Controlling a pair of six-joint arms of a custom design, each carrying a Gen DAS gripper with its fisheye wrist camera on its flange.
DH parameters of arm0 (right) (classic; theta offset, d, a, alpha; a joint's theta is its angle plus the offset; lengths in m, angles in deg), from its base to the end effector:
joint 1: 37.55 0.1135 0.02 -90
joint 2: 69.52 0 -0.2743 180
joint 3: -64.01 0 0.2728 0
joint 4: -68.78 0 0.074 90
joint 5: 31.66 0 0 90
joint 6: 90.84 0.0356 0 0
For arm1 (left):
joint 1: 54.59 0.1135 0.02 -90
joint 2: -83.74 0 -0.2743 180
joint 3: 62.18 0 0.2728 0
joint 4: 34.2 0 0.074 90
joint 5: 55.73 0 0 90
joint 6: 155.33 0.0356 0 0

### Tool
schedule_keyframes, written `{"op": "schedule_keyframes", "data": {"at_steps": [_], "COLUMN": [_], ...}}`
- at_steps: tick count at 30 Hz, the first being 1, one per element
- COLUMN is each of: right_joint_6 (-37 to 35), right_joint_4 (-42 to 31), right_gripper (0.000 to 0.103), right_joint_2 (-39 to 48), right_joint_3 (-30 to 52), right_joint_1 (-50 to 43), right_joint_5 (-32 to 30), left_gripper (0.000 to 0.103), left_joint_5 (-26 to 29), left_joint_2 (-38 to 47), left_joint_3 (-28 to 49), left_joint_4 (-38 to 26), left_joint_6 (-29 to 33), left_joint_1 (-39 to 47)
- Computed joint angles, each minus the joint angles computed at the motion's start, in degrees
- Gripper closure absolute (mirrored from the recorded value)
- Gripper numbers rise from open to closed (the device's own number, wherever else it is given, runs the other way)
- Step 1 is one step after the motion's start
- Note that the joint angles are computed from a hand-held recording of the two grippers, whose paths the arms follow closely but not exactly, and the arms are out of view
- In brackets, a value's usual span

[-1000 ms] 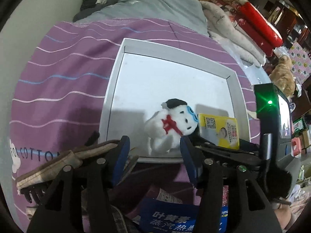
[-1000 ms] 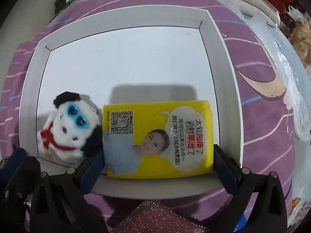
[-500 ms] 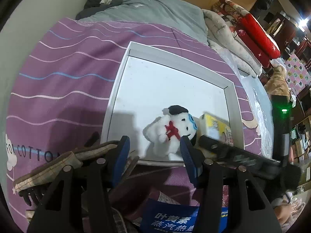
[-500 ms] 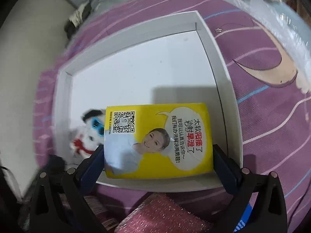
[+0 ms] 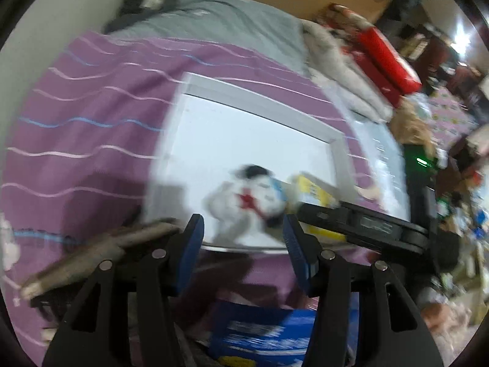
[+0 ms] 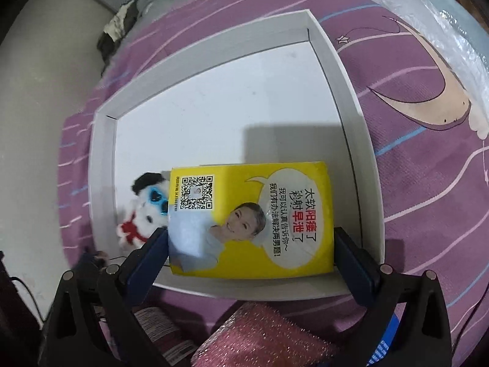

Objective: Organize soft objects
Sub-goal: 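Lower the yellow pack and plush toy into the tray and open both grippers, then grasp the white plush toy inside the tray with the right gripper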

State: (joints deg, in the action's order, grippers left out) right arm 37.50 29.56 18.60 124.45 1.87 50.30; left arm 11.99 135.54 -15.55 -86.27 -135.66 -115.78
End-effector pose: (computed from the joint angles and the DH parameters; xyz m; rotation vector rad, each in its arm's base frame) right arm 0.2251 0.1915 0.1604 -0.0682 2.8679 0.5249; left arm 0.0985 -0.1512 0.2145 -0.3463 2.5010 -0.4718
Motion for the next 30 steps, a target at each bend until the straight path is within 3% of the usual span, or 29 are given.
{"op": "schedule_keyframes", "data": {"at_steps": [2, 5, 8, 13, 15, 17, 22, 27, 29, 30], "right_joint_6": [-0.25, -0.39, 0.19, 1.07, 1.07, 0.72, 1.13, 2.37, 4.44, 4.74], "right_joint_4": [-0.47, -1.55, -1.2, 0.24, 0.85, 1.2, 1.34, -4.02, -2.98, -2.07], "right_gripper": [0.0, 0.0, 0.0, 0.0, 0.0, 0.0, 0.0, 0.001, 0.006, 0.015], "right_joint_2": [0.08, 1.14, 3.17, 0.67, 0.3, -0.45, -2.39, -11.41, -15.26, -16.68], "right_joint_3": [0.03, 1.3, 3.03, 0.15, -0.37, -1.15, -2.11, -3.25, -4.82, -5.59], "right_joint_1": [-0.14, 0.3, 0.54, 0.17, -0.21, -0.82, -2.15, -2.07, -2.03, -2.56], "right_joint_5": [0.09, 0.66, -0.18, -2.55, -3.53, -4.46, -7.78, -3.88, -1.18, -1.3], "left_gripper": [0.048, 0.048, 0.048, 0.063, 0.076, 0.078, 0.08, 0.08, 0.08, 0.08], "left_joint_5": [4.41, 2.68, 5.32, 6.82, 5.55, 6.21, 5.91, 6.65, 7.25, 7.59], "left_joint_2": [1.74, 8.55, 12.57, 20.35, 24.57, 27.35, 28.39, 27.33, 26.68, 26.84], "left_joint_3": [-0.31, 2.91, 3.64, 7.28, 9.61, 11.11, 11.83, 10.24, 9.61, 9.6], "left_joint_4": [4.77, 5.72, 10.26, 12.88, 11.66, 9.66, 8.88, 12.08, 13.71, 14.72], "left_joint_6": [4.85, 6.56, 8.98, 10.6, 8.46, 6.67, 6.37, 6.84, 7.3, 7.85], "left_joint_1": [0.3, -0.99, 0.07, 1.12, 1.87, 3.18, 3.5, 3.35, 2.68, 2.41]}}
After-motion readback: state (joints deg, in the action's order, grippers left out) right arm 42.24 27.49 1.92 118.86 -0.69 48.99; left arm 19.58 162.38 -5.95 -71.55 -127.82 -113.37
